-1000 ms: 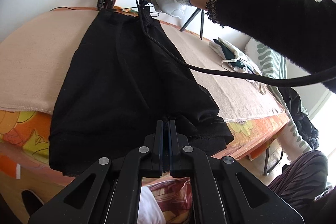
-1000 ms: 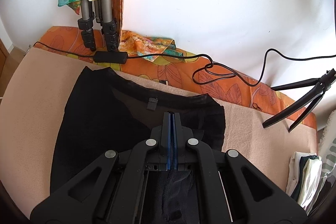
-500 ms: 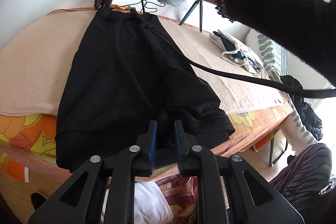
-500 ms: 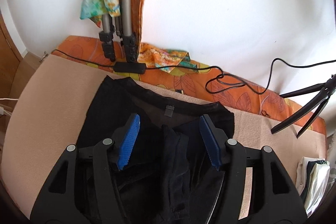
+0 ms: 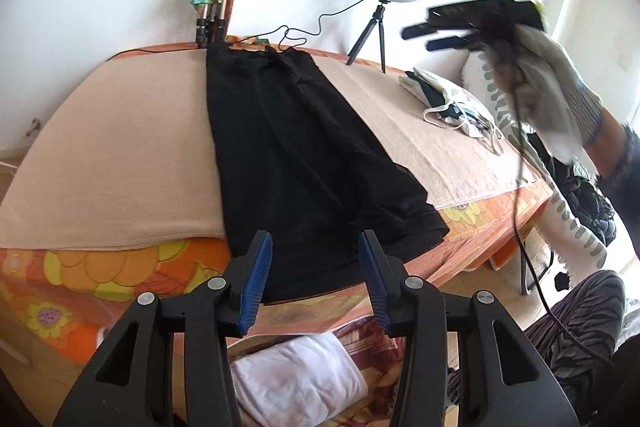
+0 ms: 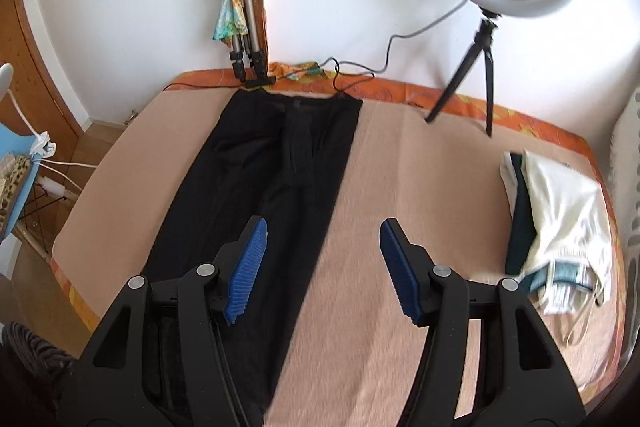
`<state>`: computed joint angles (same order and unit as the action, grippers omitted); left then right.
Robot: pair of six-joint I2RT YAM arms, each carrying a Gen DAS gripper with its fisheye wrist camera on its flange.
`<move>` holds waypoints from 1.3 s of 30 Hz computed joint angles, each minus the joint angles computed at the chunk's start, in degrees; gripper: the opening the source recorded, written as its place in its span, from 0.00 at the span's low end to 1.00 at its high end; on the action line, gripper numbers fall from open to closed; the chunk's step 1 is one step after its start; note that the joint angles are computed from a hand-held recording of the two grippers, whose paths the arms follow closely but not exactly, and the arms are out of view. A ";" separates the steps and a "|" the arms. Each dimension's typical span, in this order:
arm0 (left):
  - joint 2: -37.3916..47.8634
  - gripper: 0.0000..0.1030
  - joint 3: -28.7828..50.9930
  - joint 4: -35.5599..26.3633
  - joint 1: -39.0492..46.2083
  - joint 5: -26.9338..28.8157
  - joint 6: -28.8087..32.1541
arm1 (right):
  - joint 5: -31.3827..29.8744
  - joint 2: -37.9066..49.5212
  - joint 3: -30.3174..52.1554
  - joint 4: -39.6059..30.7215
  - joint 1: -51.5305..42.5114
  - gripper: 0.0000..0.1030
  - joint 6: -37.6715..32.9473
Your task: Fold small clothes
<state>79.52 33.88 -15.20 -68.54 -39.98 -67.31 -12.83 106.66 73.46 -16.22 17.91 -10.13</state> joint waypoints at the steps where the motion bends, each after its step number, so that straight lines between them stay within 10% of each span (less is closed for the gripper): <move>1: -1.55 0.42 -0.78 -0.73 1.11 1.37 0.54 | -1.19 -3.18 -5.44 1.78 -1.42 0.60 -0.67; 14: -5.52 0.42 -9.63 9.74 16.22 24.20 6.71 | -10.39 -7.09 -35.51 12.09 -5.39 0.52 -5.03; 24: -2.72 0.38 -9.19 10.56 15.48 23.89 6.54 | -9.81 -3.24 -37.71 15.11 -2.07 0.32 -6.70; 30: -0.52 0.06 -8.22 11.29 15.51 23.48 8.75 | -9.45 -3.31 -38.05 16.39 -2.05 0.16 -7.45; 39: -1.72 0.03 -8.57 11.54 15.58 22.33 9.28 | -12.88 -2.08 -37.74 16.79 -2.66 0.06 -5.16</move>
<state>77.80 25.31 -3.66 -52.96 -17.64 -58.03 -25.71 104.58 35.73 0.58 15.25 -15.29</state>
